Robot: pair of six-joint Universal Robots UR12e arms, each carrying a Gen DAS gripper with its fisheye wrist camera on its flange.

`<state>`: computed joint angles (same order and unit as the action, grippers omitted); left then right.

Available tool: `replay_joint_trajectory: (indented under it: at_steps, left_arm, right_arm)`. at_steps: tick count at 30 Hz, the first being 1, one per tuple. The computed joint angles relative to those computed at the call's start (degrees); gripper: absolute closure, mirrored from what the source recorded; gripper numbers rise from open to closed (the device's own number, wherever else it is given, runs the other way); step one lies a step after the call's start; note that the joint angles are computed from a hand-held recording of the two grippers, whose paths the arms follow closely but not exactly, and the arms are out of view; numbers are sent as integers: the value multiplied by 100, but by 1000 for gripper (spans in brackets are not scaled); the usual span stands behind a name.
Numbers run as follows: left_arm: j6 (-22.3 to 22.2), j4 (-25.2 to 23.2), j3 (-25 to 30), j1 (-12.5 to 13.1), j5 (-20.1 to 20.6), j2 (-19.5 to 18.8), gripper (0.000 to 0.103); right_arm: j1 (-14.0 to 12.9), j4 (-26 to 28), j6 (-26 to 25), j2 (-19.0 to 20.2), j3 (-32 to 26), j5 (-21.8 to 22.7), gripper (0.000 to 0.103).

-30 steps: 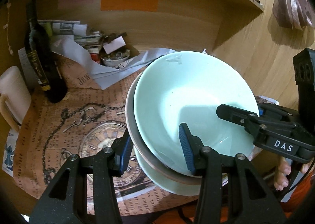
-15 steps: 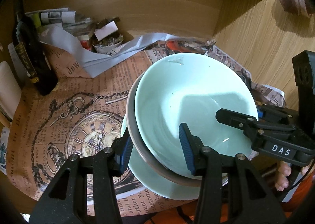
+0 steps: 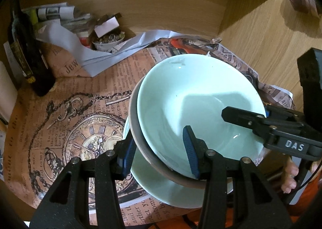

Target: Organize plates and bowls

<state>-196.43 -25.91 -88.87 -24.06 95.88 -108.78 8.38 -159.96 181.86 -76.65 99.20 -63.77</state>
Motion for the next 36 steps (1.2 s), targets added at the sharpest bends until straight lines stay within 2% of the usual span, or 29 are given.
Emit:
replay_joint_trajectory:
  at_steps: [4, 6, 11, 14, 16, 23, 25, 28, 30, 34, 36]
  left_arm:
    - [-124, 37, -54, 90, -270, 26, 57]
    - [-124, 109, -80, 88, -234, 42, 57]
    - [73, 672, -227, -53, 443, 151, 56]
    - [308, 1368, -364, -187, 987, 232, 49]
    - [489, 1893, -459, -268, 1279, 271, 49]
    - [716, 2948, -654, -457, 1783, 400, 36]
    - [792, 3160, -670, -513, 1916, 395, 32]
    - [901, 3466, -717, -593, 2096, 389, 20]
    - [988, 3683, -741, -664, 2244, 375, 10]
    - [1112, 3947, -793, -764, 2419, 370, 3]
    - [1108, 3981, -803, -808, 2503, 373, 1]
  right_arm:
    - [48, -238, -42, -17, 39, -139, 49]
    - [68, -417, -60, -45, 93, -296, 45]
    - [35, -918, 38, -140, 236, -407, 41]
    - [16, -1387, 130, -214, 347, -449, 40]
    - [24, -1718, 190, -261, 420, -524, 38]
    - [35, -2887, 267, -438, 706, -625, 32]
    - [36, -3190, 299, -471, 784, -641, 24]
    - [47, -3613, 321, -522, 903, -674, 17]
    - [44, -3757, 303, -550, 956, -641, 15]
    - [66, -4013, 379, -586, 1056, -688, 1]
    - [64, -4083, 402, -617, 1107, -669, 0]
